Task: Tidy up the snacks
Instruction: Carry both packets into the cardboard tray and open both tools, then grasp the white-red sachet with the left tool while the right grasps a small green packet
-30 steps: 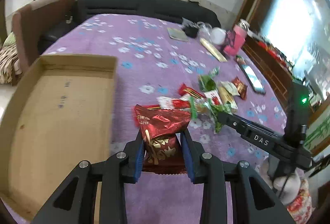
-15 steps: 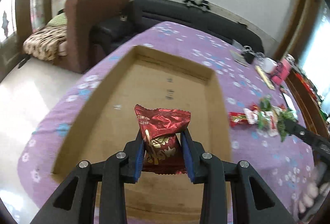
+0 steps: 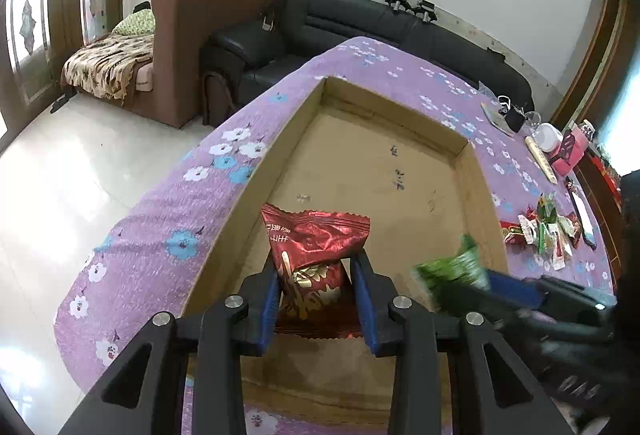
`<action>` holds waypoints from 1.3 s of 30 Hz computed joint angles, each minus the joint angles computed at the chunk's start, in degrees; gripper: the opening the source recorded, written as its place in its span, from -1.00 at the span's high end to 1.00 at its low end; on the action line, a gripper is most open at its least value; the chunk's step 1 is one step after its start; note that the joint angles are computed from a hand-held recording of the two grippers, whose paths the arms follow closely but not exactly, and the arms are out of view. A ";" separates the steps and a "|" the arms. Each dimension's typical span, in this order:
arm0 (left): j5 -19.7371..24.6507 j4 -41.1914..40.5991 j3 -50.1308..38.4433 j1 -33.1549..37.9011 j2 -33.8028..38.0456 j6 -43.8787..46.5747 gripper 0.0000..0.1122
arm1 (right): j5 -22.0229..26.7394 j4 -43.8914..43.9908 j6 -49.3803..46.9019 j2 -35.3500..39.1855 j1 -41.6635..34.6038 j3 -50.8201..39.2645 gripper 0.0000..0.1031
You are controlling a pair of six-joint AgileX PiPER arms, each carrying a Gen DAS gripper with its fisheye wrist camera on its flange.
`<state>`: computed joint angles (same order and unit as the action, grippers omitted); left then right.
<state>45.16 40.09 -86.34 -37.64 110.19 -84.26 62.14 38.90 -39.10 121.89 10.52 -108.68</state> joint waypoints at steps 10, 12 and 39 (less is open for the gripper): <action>-2.70 1.27 4.21 0.37 -3.06 -4.11 0.19 | -6.83 -2.36 -0.67 -1.72 3.58 5.79 0.29; -2.59 2.69 4.95 -0.03 -4.07 -6.18 0.13 | -8.03 -1.87 -2.06 -3.08 3.64 7.50 0.25; -0.51 -4.17 -19.25 -7.38 7.68 10.47 -0.16 | -3.86 -2.10 5.03 8.55 -26.83 -13.25 0.05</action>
